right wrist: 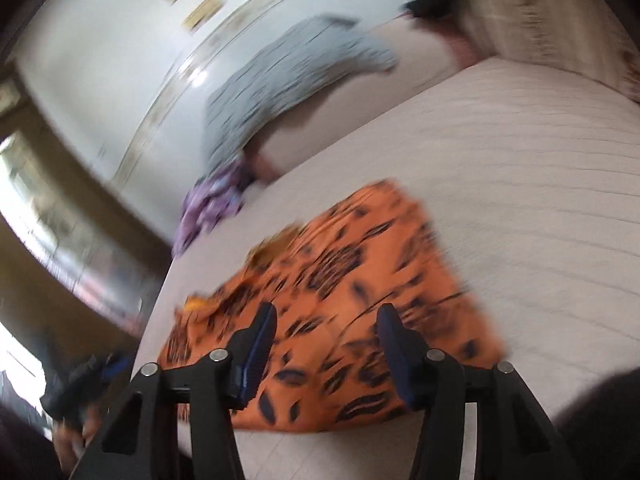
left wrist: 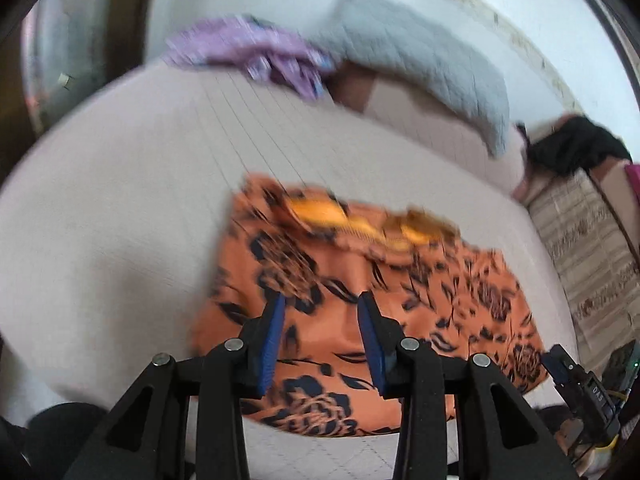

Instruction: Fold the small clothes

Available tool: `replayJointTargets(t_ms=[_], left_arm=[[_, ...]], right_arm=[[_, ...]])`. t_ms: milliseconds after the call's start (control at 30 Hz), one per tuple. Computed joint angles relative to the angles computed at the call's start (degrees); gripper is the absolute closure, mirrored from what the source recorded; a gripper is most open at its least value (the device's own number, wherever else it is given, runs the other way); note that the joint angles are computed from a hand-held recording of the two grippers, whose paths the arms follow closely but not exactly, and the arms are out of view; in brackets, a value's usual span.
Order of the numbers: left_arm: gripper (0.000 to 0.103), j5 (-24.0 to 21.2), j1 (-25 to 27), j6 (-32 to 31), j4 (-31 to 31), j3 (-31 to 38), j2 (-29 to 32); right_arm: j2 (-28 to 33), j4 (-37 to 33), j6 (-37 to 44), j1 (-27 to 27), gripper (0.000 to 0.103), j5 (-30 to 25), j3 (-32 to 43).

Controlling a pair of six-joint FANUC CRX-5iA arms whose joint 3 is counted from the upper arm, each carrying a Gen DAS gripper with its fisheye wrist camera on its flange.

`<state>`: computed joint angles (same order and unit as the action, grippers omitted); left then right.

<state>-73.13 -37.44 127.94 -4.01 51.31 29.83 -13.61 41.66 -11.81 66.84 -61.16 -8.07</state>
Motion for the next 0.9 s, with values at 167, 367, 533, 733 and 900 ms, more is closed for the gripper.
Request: replayJointTargets(t_ms=[167,367,533,733,900], left_arm=[[0.067,13.4,4.0,-7.8,18.8,-11.3,-1.2],[0.067,17.7,6.6,-11.6,32.0,-10.9,3.7],[0.097,18.5,7.9,-8.0,33.6,-6.9,7.3],[0.098,20.3,10.9,1.8,28.6,-2.5,9.5],[0.085,15.6,10.6,-3.8,28.9,-2.8,7.2]], right_arm=[[2.4,-7.2,7.0,-0.8,0.048,4.3,1.5],[6.1,-14.1,12.3,-3.1,0.049,5.4,4.4],[6.5,-14.5,13.9,-3.0,0.049,5.1,4.8],[7.0,-15.6,15.7,-3.2,0.048,4.2,5.6],[6.9,-16.0,16.1,-3.4,0.048,4.4,5.6]])
